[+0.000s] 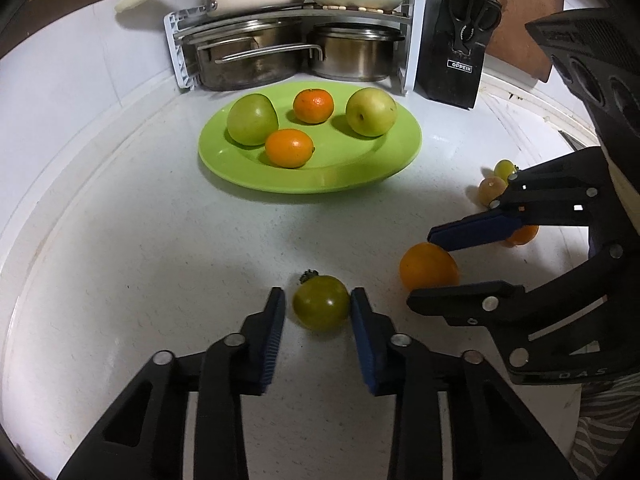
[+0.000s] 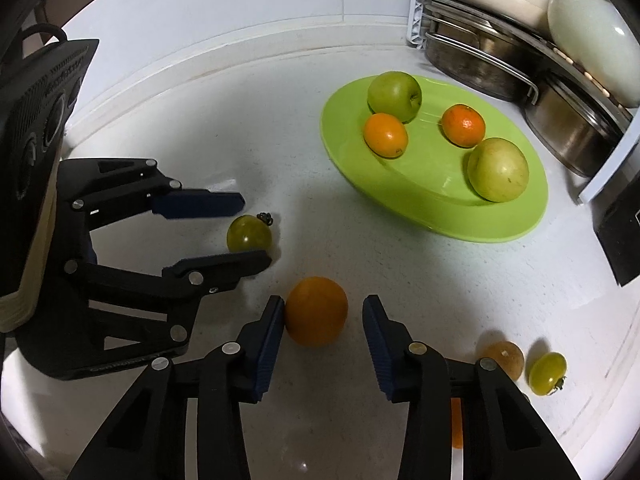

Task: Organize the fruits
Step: 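Grasp the small green tomato with the left tool while the right tool grasps an orange, then carry the green tomato and orange onto the green plate and open both tools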

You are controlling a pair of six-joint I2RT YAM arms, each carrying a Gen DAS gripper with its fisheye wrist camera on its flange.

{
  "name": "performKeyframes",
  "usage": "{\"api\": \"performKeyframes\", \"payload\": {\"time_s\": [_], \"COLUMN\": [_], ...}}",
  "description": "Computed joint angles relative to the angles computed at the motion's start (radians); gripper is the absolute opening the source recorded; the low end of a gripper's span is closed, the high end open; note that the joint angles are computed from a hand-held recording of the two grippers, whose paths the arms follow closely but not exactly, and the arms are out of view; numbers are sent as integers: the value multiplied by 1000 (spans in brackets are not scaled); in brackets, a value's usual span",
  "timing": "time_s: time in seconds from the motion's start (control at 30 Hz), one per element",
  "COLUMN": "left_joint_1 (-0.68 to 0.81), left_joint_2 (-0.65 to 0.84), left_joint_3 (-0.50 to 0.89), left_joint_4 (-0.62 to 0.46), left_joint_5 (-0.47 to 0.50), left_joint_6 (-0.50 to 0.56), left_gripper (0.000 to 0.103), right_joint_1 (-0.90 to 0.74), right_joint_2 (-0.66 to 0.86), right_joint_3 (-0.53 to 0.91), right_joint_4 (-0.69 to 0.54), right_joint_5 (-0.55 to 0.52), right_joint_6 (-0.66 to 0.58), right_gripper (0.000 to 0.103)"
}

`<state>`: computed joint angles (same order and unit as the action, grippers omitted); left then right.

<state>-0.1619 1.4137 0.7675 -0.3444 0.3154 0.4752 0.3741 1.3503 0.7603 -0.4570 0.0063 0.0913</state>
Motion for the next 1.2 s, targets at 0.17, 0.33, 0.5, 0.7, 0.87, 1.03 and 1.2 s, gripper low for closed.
{"api": "performKeyframes", "payload": {"time_s": [0.17,0.33,0.5,0.7,0.87,1.03,1.2], "left_joint_1": [8,11,-2,-20,-41,-82,-125], "left_joint_2": [-9,-44,-95,-162,-222,-264,-277], "left_joint_3": [-3,-13,-19,-14,-4,21,58], "left_joint_4": [-4,-12,-29,-59,-82,-102,-107], "left_joint_5": [-7,-19,-30,-37,-46,-77,-100], "left_joint_6": [-36,-72,-105,-155,-198,-242,-292], "left_gripper": [29,29,29,29,29,29,29], "right_joint_1": [-10,-11,-34,-31,-55,-78,-127], "right_joint_2": [9,-23,-68,-149,-226,-314,-361], "right_joint_3": [0,-13,-14,-19,-21,-23,-4], "right_joint_4": [6,0,-24,-50,-77,-119,-144], "right_joint_5": [-23,-19,-33,-12,-6,-9,-31], "right_joint_6": [8,22,20,35,25,14,-17], "right_gripper": [33,33,33,33,33,33,33]}}
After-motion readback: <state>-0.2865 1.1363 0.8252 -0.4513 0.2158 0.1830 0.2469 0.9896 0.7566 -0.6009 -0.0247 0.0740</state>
